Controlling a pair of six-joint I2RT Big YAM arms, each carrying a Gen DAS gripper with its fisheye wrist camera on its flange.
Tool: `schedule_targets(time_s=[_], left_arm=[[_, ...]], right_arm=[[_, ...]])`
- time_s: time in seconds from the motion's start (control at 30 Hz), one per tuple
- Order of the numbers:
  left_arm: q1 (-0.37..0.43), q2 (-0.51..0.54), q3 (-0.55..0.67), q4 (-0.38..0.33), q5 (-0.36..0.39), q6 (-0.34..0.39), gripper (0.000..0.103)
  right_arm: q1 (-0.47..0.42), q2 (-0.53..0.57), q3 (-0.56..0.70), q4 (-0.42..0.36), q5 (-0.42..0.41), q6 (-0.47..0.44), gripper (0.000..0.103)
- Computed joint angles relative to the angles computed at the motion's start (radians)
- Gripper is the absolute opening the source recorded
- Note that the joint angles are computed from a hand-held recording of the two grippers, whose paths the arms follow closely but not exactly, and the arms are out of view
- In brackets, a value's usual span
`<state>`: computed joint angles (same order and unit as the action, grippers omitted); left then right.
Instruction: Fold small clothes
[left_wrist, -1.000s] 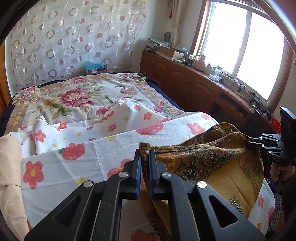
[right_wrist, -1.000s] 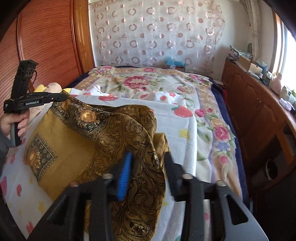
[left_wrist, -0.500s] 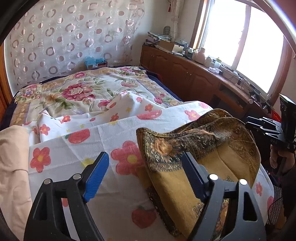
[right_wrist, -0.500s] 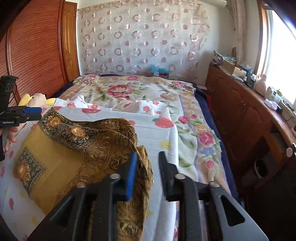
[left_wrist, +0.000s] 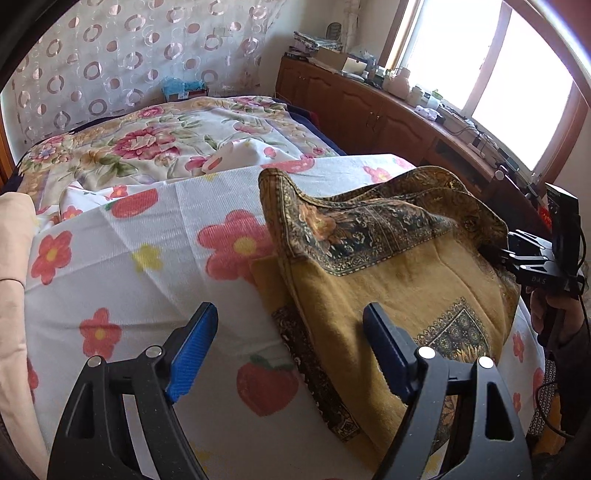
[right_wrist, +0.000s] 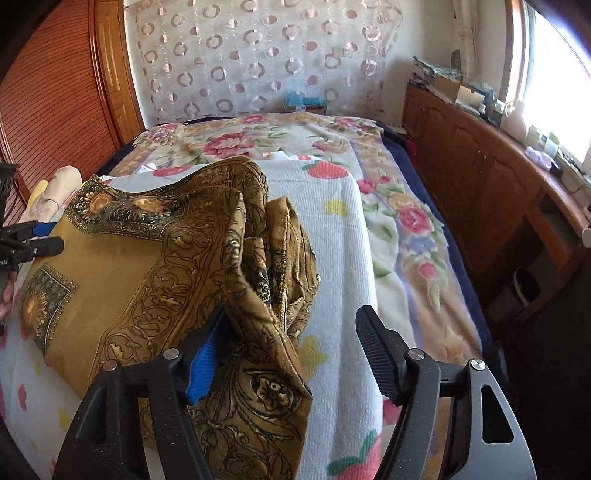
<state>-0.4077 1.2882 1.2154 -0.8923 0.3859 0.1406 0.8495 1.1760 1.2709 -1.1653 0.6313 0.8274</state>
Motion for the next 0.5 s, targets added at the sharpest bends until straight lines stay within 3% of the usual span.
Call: schedule_targets(time_s=[0.23,0.43,0.5], left_arm=[[-0.012,-0.009,-0.010,-0.010,-0.002,-0.007,0.081],[-0.018,-0.006,-0.009,-0.018,-0.013,-0.007,0.082],[-0.018,-0.010,-0.013,-0.017,-0.011,-0.004,0.081]], right_arm=[[-0.069,-0.044,-0.036,0.098,-0.128,-0.081,0.071],[-0.079,-0.062,-0.062,0.121,-0.131,-0.118,0.071],[-0.078,-0.066,-0.067,0.135,-0.140,-0.134,0.061]])
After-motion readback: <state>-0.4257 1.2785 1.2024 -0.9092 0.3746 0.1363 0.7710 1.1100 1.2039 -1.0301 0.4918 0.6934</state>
